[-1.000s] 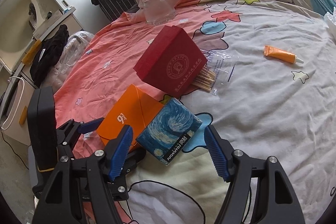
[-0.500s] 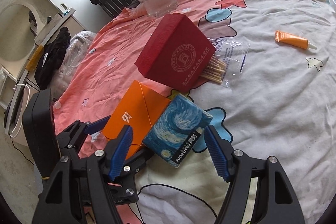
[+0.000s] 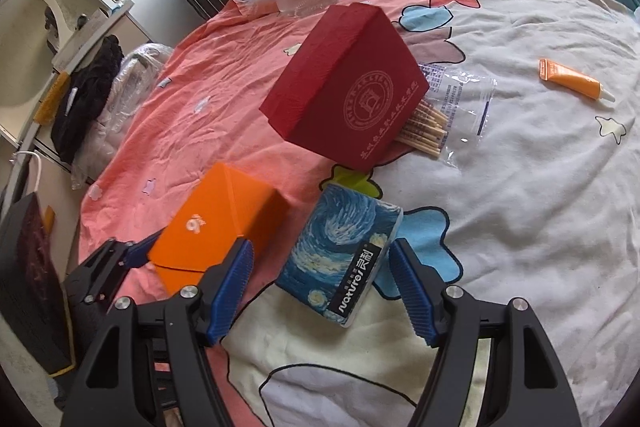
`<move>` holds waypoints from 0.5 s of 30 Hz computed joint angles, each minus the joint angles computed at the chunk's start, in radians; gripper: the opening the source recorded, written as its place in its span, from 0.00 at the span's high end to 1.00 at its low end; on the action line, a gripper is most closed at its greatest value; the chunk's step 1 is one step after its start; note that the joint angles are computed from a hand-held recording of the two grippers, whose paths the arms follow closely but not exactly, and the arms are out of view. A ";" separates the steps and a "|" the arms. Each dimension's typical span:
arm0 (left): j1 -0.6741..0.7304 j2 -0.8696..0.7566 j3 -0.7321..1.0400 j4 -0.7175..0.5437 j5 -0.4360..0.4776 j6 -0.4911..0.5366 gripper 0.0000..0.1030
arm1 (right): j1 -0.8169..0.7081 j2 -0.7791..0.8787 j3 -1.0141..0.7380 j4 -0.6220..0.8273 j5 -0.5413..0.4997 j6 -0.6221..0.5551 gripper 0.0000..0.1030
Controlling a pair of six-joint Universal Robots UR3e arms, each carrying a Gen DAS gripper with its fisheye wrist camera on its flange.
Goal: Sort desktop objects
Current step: 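Close the left tool on the orange box while the right tool grasps the blue tissue pack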
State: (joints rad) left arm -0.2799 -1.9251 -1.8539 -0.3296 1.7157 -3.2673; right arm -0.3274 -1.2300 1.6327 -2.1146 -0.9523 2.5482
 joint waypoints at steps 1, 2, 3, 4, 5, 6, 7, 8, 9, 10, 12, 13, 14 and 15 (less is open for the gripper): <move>0.003 0.008 -0.013 0.005 0.003 -0.001 0.21 | 0.010 0.003 0.001 -0.016 -0.016 0.012 0.35; 0.003 0.014 -0.023 0.010 0.008 -0.002 0.21 | 0.019 0.003 0.007 -0.037 -0.029 0.025 0.35; -0.001 0.015 -0.028 0.011 0.016 -0.002 0.21 | 0.027 0.000 0.018 -0.064 -0.041 0.037 0.35; -0.006 0.016 -0.032 0.013 0.023 -0.001 0.21 | 0.035 -0.003 0.027 -0.087 -0.054 0.046 0.35; -0.011 0.016 -0.035 0.015 0.029 0.001 0.21 | 0.043 -0.004 0.034 -0.107 -0.066 0.052 0.35; -0.016 0.015 -0.036 0.018 0.034 0.003 0.21 | 0.049 -0.002 0.037 -0.123 -0.075 0.058 0.35; -0.021 0.014 -0.038 0.022 0.039 0.002 0.21 | 0.054 -0.001 0.040 -0.137 -0.084 0.061 0.35; -0.025 0.012 -0.037 0.025 0.044 0.002 0.21 | 0.058 -0.003 0.047 -0.152 -0.093 0.062 0.35; -0.027 0.008 -0.034 0.027 0.047 0.000 0.21 | 0.062 -0.005 0.055 -0.169 -0.102 0.062 0.35; -0.028 0.003 -0.030 0.028 0.049 -0.003 0.21 | 0.066 -0.008 0.064 -0.184 -0.109 0.060 0.35; -0.024 -0.005 -0.023 0.027 0.042 -0.008 0.21 | 0.072 -0.012 0.081 -0.214 -0.123 0.056 0.35; -0.021 -0.005 -0.022 0.026 0.037 -0.009 0.21 | 0.076 -0.014 0.090 -0.231 -0.130 0.053 0.35; -0.020 -0.005 -0.022 0.027 0.035 -0.010 0.21 | 0.081 -0.017 0.100 -0.251 -0.140 0.049 0.35; -0.018 -0.005 -0.022 0.028 0.032 -0.011 0.21 | 0.089 -0.019 0.112 -0.276 -0.153 0.043 0.35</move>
